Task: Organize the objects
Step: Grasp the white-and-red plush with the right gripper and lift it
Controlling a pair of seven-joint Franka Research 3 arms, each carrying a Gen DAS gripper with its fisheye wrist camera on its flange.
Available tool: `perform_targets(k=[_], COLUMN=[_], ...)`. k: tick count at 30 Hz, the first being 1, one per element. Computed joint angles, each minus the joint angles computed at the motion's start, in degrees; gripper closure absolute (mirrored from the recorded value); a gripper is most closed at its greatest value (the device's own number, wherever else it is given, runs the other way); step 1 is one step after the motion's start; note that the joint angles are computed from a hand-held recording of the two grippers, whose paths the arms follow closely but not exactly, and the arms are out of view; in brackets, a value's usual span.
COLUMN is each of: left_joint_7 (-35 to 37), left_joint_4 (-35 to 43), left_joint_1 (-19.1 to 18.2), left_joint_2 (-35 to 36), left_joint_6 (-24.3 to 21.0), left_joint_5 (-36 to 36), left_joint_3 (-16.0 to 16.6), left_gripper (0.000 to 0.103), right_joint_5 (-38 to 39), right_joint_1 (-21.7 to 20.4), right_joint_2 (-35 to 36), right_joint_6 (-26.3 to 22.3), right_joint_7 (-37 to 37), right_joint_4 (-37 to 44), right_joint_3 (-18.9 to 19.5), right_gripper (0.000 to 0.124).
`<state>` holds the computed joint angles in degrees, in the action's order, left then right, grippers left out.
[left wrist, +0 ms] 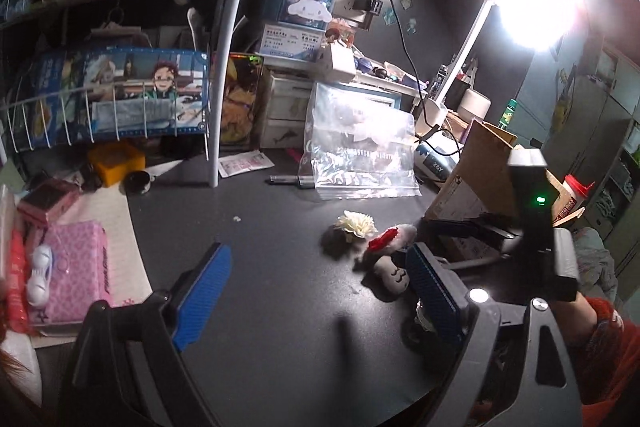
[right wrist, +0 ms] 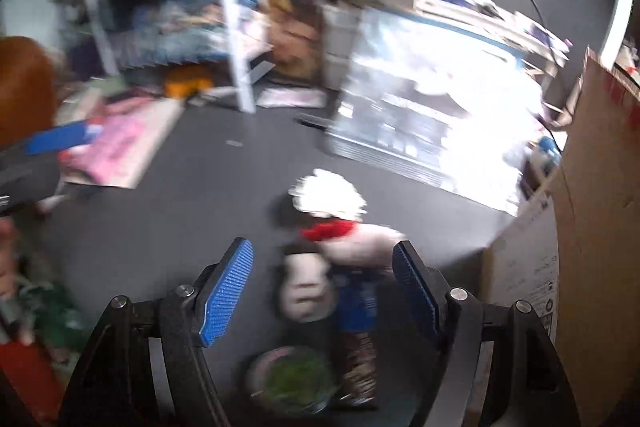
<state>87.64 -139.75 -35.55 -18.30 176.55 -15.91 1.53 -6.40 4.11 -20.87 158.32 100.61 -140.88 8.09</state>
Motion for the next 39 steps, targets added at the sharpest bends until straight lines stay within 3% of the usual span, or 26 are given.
perform_targets(k=[5, 9, 11, 20, 24, 29, 34, 39], left_joint_7=[0.96, 1.55, 1.07, -0.93, 2.73, 17.78, 26.68, 29.13], left_joint_4=[0.29, 0.49, 0.70, 1.47, 2.83, 7.43, 14.00, 22.03], left_joint_1=[-0.25, -0.18, 0.72, 3.26, -0.56, -10.57, -12.78, -11.58], left_joint_2=[0.80, 1.00, 1.20, 1.09, 1.18, 1.38, 2.60, 6.86], left_joint_6=[-0.08, -0.15, -0.22, -1.43, -2.55, -6.62, -14.49, -21.93], left_joint_5=[-0.76, -1.40, -1.00, 1.07, -1.80, -16.05, -24.42, -27.39], left_joint_3=[0.27, 0.22, -0.58, -3.32, -0.68, 6.99, 8.08, 5.91], left_gripper=[0.016, 0.016, 0.016, 0.016, 0.016, 0.016, 0.021, 0.039], right_joint_5=[-4.98, -1.42, -0.31, 6.15, 11.71, 22.35, 27.41, 28.00], right_joint_1=[-2.45, -0.09, 0.53, 2.80, 6.48, 14.58, 16.21, 13.50], right_joint_2=[4.11, 5.10, 5.14, 2.59, -1.34, -8.19, -13.76, -17.93], right_joint_6=[-3.05, -2.61, -2.77, 0.20, 2.29, 2.83, 2.09, 1.93], right_joint_7=[4.52, 2.70, 1.62, -4.56, -12.12, -26.55, -34.45, -37.83], right_joint_4=[3.15, 3.44, 3.51, 0.66, -1.34, -3.27, -3.60, -4.23], right_joint_3=[1.13, -2.02, -2.71, -4.29, -5.69, -9.82, -10.43, -10.12], right_gripper=[0.054, 0.056, 0.073, 0.080, 0.080, 0.080, 0.080, 0.080])
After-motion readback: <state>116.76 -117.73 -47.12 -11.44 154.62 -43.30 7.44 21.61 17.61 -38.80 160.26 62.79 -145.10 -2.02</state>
